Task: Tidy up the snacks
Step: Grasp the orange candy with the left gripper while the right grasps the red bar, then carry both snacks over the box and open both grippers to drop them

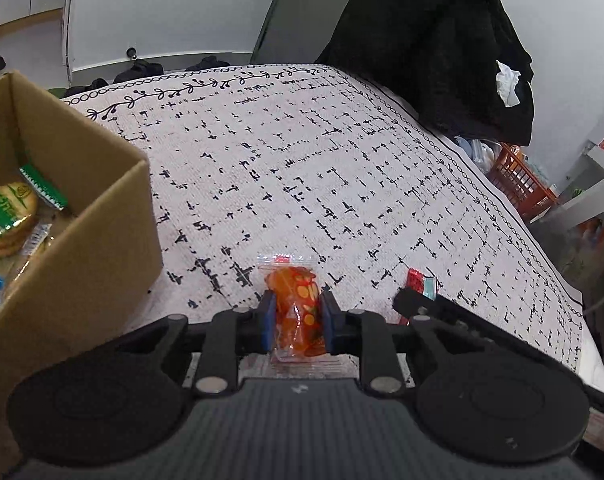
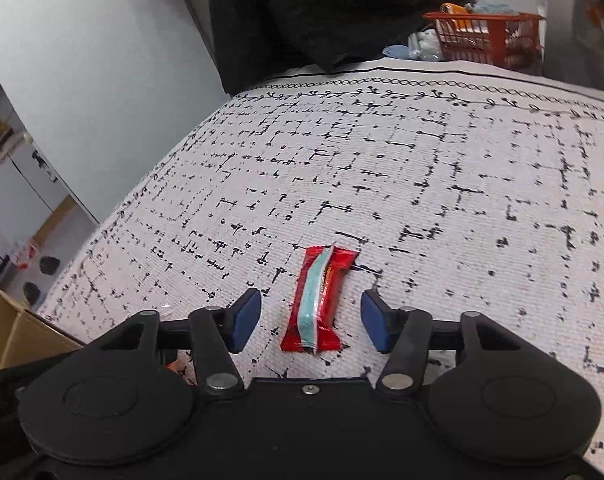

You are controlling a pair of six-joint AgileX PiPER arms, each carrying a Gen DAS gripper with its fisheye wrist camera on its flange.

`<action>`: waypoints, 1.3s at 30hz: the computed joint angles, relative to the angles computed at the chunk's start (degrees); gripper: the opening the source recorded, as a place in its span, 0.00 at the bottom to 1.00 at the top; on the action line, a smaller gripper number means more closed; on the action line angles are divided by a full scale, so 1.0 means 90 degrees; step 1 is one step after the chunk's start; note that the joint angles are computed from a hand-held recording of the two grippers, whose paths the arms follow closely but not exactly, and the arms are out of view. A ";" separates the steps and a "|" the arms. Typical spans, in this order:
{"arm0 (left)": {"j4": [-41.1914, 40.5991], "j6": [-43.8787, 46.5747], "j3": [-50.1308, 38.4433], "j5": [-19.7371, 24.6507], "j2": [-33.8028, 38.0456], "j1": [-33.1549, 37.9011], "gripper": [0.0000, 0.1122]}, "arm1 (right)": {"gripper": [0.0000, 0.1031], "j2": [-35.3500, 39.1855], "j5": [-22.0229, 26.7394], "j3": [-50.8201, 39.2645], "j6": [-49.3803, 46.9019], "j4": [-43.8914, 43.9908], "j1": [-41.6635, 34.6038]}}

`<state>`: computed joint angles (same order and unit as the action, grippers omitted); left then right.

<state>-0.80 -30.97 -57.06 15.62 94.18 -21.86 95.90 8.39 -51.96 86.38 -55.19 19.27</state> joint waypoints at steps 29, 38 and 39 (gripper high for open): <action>-0.1985 0.2603 0.0804 0.1388 -0.2829 0.0676 0.20 | 0.21 -0.2397 0.1843 0.1001 0.0862 0.0645 0.1736; -0.2771 0.3656 0.0945 0.2156 -0.3738 0.1526 0.20 | 0.21 -0.2884 0.3125 0.0758 0.1801 0.0194 0.3090; -0.2866 0.3776 0.0941 0.2252 -0.3821 0.1640 0.20 | 0.21 -0.2909 0.3289 0.0707 0.1889 0.0175 0.3250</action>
<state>-26.59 3.01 -48.59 35.89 59.79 -7.10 69.72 37.98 -45.59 103.38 -53.61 48.52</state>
